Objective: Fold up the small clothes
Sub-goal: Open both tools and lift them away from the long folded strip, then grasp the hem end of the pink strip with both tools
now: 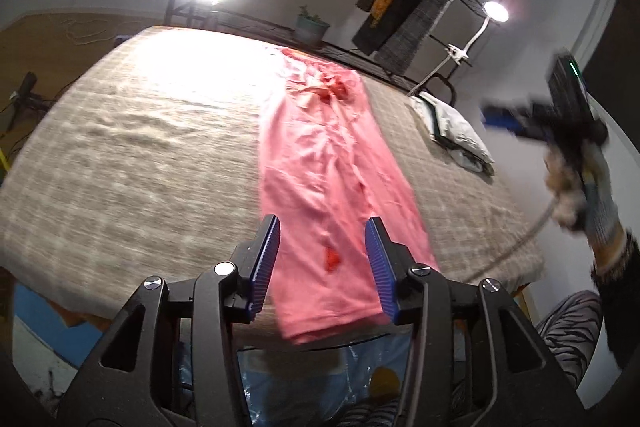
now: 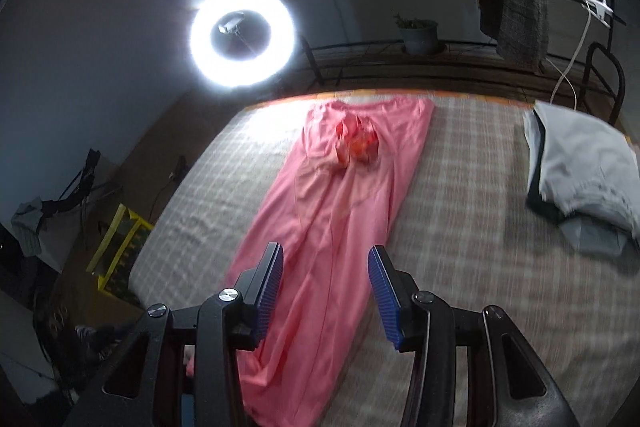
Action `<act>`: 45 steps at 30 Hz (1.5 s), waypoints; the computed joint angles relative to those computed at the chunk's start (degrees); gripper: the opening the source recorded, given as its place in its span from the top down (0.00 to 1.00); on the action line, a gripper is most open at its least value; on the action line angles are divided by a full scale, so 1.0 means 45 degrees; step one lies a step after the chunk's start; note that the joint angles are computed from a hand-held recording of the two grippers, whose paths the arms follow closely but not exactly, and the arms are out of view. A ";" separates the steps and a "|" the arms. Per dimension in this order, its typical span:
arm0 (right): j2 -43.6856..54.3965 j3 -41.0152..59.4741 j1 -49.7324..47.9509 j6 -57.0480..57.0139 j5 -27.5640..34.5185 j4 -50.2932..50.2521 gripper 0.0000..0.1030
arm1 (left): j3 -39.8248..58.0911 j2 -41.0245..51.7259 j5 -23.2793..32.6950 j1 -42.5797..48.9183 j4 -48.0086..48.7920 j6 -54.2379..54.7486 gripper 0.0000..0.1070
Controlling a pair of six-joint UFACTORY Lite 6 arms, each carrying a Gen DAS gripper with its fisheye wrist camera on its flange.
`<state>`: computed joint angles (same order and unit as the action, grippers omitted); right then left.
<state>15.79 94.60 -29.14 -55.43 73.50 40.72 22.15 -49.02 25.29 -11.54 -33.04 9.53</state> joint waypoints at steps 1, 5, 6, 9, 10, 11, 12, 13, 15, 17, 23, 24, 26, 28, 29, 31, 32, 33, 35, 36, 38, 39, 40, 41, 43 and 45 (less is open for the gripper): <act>-0.0392 -0.0726 -0.0258 -0.0269 -0.0050 -0.0035 0.55 | 0.0148 0.0206 0.0489 0.0801 -0.0827 0.1163 0.57; -0.1767 -0.3477 -0.1522 -0.1290 -0.0272 -0.0451 0.55 | 0.0591 0.1173 0.1775 0.2989 -0.2430 0.3775 0.57; -0.2011 -0.4046 -0.1818 -0.1540 -0.0380 -0.0551 0.54 | 0.0665 0.1408 0.2020 0.3429 -0.2688 0.4200 0.57; -0.2349 -0.5379 -0.2695 -0.2072 -0.0491 -0.0872 0.44 | 0.0737 0.2123 0.2621 0.4511 -0.3542 0.5347 0.57; -0.2396 -0.5761 -0.3005 -0.2239 -0.0507 -0.0921 0.40 | 0.0693 0.2322 0.2750 0.4777 -0.3825 0.5644 0.57; -0.2451 -0.6125 -0.3286 -0.2439 -0.0569 -0.0980 0.40 | 0.0627 0.2567 0.2852 0.5057 -0.4149 0.5975 0.57; -0.2455 -0.6401 -0.3479 -0.2602 -0.0644 -0.1097 0.40 | 0.0585 0.2817 0.2947 0.5275 -0.4426 0.6272 0.57; -0.2572 -0.6710 -0.3659 -0.2789 -0.0659 -0.1163 0.40 | 0.0533 0.3102 0.3096 0.5512 -0.4755 0.6582 0.57; -0.2611 -0.7171 -0.4018 -0.3151 -0.0710 -0.1261 0.40 | 0.0463 0.3663 0.3417 0.5893 -0.5333 0.7080 0.57; -0.2514 -0.7548 -0.4295 -0.3429 -0.0758 -0.1274 0.40 | 0.0438 0.4099 0.3546 0.6031 -0.5534 0.7225 0.57; -0.1915 -0.8283 -0.4393 -0.3593 -0.0854 -0.1271 0.40 | 0.0332 0.4435 0.3677 0.6195 -0.5779 0.7442 0.57; -0.1800 -0.8372 -0.4343 -0.3575 -0.0812 -0.1261 0.40 | 0.0313 0.4615 0.3807 0.6260 -0.5881 0.7589 0.57; -0.1738 -0.8549 -0.4269 -0.3695 -0.0732 -0.1218 0.40 | 0.0245 0.4928 0.3790 0.6065 -0.5980 0.7688 0.57; -0.1605 -0.8618 -0.4158 -0.3739 -0.0598 -0.1163 0.40 | 0.0164 0.5203 0.3746 0.5804 -0.6146 0.7792 0.57; -0.1463 -0.8605 -0.4076 -0.3688 -0.0522 -0.1143 0.40 | 0.0142 0.5347 0.3744 0.5646 -0.6247 0.7810 0.57; -0.1333 -0.8701 -0.3948 -0.3600 -0.0457 -0.1179 0.43 | 0.0051 0.5680 0.3753 0.5181 -0.6524 0.7949 0.57; -0.1256 -0.8770 -0.3899 -0.3544 -0.0372 -0.1217 0.44 | -0.0004 0.5809 0.3698 0.4858 -0.6615 0.7972 0.57; -0.1174 -0.8818 -0.3875 -0.3539 -0.0262 -0.1257 0.45 | -0.0055 0.5943 0.3673 0.4625 -0.6749 0.8090 0.57; -0.1283 -0.9219 -0.3779 -0.3635 -0.0113 -0.1374 0.46 | -0.0091 0.6354 0.3611 0.4051 -0.7045 0.8288 0.57; -0.1362 -0.9424 -0.3726 -0.3725 -0.0182 -0.1448 0.46 | -0.0108 0.6557 0.3547 0.3763 -0.7223 0.8401 0.57; -0.1554 -0.9891 -0.3447 -0.3799 -0.0394 -0.1668 0.49 | -0.0123 0.6894 0.3463 0.3275 -0.7466 0.8511 0.57; -0.1584 -1.0040 -0.3350 -0.3773 -0.0449 -0.1728 0.49 | -0.0105 0.7122 0.3563 0.3148 -0.7681 0.8676 0.57; -0.1580 -1.0218 -0.3264 -0.3754 -0.0466 -0.1795 0.50 | -0.0113 0.7361 0.3654 0.3011 -0.7962 0.8900 0.57; -0.1586 -1.0337 -0.3223 -0.3781 -0.0478 -0.1782 0.50 | -0.0087 0.7550 0.3644 0.2840 -0.8122 0.8992 0.57; -0.1691 -1.0527 -0.3121 -0.3860 -0.0490 -0.1702 0.50 | -0.0016 0.7595 0.3176 0.2261 -0.8216 0.8914 0.59; -0.1717 -1.0623 -0.2981 -0.3823 -0.0503 -0.1633 0.55 | 0.0251 0.7845 0.2891 0.1768 -0.8310 0.8937 0.88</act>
<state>8.06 46.80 -42.56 -72.64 71.24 33.37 23.28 -13.72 38.30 -3.58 -70.44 49.74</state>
